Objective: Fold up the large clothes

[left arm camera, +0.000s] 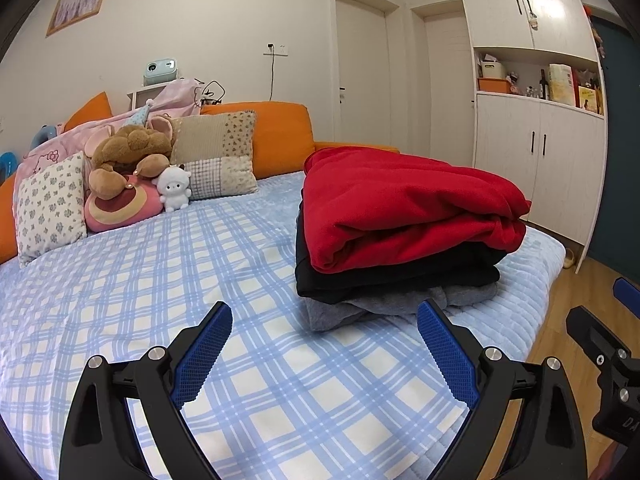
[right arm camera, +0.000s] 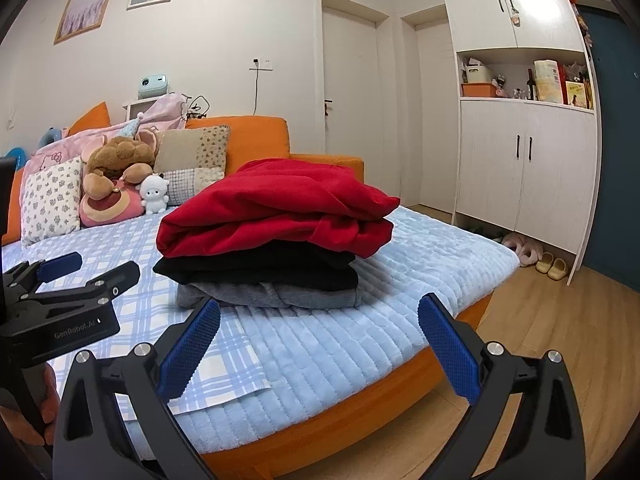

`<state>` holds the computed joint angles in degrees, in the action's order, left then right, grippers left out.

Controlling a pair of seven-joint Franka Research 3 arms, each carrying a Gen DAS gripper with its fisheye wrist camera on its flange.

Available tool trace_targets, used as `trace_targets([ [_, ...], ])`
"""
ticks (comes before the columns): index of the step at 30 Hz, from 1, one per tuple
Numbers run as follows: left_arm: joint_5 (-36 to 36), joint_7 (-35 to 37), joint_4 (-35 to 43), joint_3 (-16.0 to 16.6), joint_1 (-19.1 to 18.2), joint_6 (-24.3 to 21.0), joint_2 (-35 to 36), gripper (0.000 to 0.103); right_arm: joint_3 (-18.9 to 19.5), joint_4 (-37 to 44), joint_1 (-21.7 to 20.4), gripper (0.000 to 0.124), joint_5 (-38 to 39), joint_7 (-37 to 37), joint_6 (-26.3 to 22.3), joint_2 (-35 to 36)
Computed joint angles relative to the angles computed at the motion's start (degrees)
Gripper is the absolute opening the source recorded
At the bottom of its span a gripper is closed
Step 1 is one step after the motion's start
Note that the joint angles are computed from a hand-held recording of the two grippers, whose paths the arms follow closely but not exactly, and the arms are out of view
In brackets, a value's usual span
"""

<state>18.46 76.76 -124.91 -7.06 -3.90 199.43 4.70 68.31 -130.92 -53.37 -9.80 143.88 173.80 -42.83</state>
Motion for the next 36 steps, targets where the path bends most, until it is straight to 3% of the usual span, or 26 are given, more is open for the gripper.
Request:
trace_targets([
  [12,-12.4,11.6,-1.5,1.0,-4.8,2.0,-0.2,0.095,-0.2,-0.6,-0.2,0.098,0.6,1.4,0.4,-1.1],
  [19,-11.8,11.1,-2.5,-0.1,-3.8,4.2,-0.7,0.096,0.1,-0.3,-0.7,0.098,0.4,1.1,0.4,-1.0],
  [36,-9.0,7.9,-3.5,-0.7,-2.7,4.1,-0.9,0.096,2.6,1.6,-4.2,0.098,0.5,0.1,0.3,0.3],
])
